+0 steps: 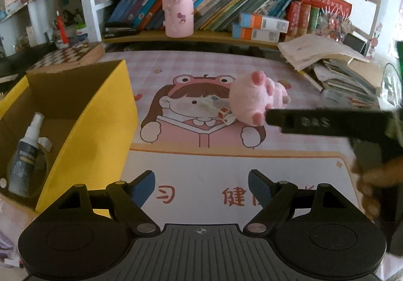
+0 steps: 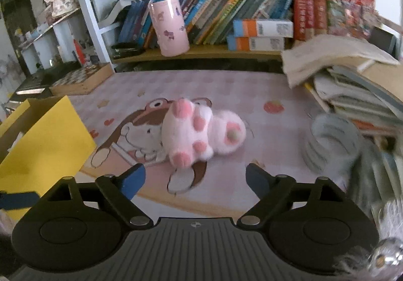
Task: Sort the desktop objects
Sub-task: 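Grasp the pink plush toy with the right tool while the left tool approaches the white charger box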
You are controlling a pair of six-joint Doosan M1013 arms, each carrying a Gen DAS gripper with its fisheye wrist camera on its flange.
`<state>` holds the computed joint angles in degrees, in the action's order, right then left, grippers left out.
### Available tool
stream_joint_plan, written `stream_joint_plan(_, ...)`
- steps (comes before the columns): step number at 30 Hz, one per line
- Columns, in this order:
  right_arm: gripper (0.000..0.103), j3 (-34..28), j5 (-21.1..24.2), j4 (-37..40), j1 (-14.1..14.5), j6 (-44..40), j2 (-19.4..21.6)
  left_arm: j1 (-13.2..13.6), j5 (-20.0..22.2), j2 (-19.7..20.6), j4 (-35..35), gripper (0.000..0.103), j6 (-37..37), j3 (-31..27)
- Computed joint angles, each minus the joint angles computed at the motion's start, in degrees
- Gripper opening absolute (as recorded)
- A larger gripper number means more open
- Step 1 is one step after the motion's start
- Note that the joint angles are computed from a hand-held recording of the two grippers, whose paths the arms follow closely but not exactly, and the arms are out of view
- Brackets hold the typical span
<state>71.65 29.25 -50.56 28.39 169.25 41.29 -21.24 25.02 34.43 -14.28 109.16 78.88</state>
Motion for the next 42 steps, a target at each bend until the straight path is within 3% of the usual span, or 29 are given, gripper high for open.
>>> stream_joint_plan(10,0.102,-8.14,3.51,3.83,-1.61,-11.03,5.75,-0.81,2.08,0.97,5.49,0.084,-4.96,-2.21)
stream_joint_plan(15,0.102,-11.12,5.43,6.14,-1.96,-15.36,7.98,-0.96,3.04,1.19,7.30,0.084,-6.84,-2.66)
stream_joint_plan(18,0.101,-10.78,4.31,3.75,-2.08,-13.02,8.08,-1.05,3.47,1.32,8.39,0.084,-7.77,-2.88)
stream_joint_plan(26,0.079,-8.69,4.16,-1.95,-1.73,-6.83,6.66,-1.23,3.16,1.86,6.92,0.084,-6.22,-3.71)
stream_joint_plan(33,0.079,-2.48,5.77,-15.18,-0.74,7.40,2.71,-1.45,3.07,3.14,4.50,0.084,-3.47,-5.24)
stream_joint_plan(42,0.080,3.60,7.93,-16.63,-0.03,13.90,-1.55,-2.67,3.20,6.25,9.78,0.084,-6.11,-8.58)
